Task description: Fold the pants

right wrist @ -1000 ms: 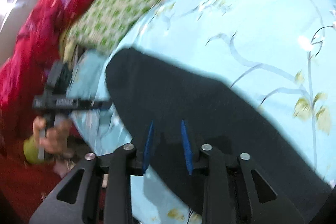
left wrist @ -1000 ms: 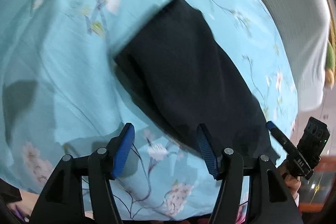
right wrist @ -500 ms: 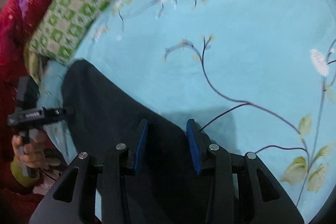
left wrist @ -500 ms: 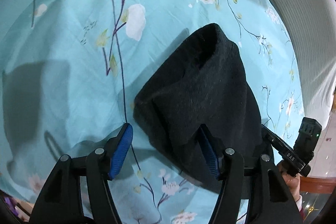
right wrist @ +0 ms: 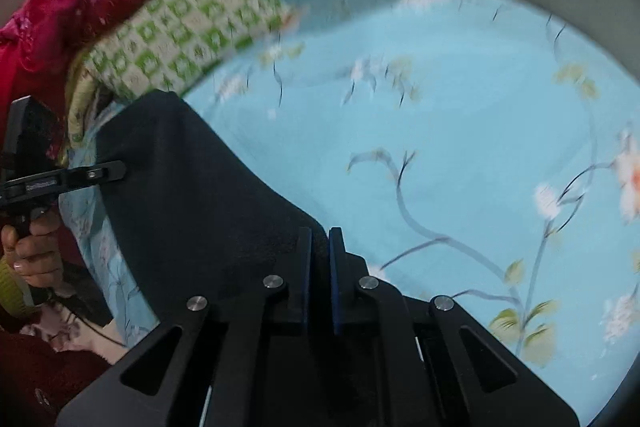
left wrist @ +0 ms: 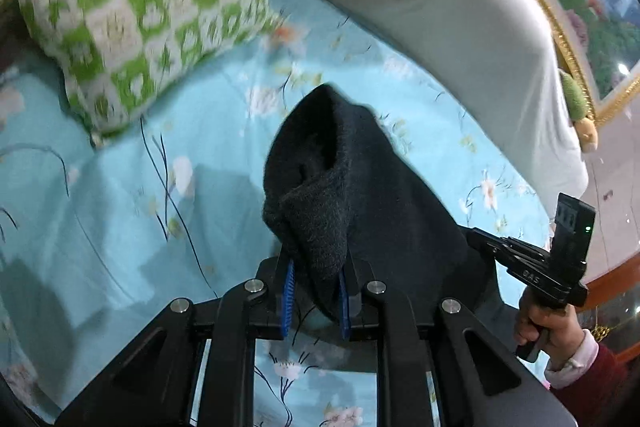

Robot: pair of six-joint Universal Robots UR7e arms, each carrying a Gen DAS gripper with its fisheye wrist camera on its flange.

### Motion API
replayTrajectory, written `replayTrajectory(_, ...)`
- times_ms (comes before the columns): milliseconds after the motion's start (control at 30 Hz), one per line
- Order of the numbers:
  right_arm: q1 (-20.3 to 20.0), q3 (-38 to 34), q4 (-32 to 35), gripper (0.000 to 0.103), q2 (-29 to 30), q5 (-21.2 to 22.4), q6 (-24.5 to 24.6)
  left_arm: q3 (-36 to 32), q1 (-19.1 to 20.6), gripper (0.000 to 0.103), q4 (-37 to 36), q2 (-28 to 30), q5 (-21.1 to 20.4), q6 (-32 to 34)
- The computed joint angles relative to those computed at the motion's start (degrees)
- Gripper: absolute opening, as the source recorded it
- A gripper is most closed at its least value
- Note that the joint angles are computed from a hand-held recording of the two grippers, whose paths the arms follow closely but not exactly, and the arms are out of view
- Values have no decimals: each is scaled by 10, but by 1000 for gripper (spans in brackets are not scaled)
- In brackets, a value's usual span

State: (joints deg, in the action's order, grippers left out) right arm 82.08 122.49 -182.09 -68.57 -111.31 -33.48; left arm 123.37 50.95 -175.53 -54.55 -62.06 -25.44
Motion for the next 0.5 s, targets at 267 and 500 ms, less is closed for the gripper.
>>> replayTrajectory(267,25,-35,-171,7,112,-109,-61,-19,6,16,29,37,71,63)
replayTrajectory(500,18,-72,-208,9,177,-162,-52,-54,20,20,103,81,127,81)
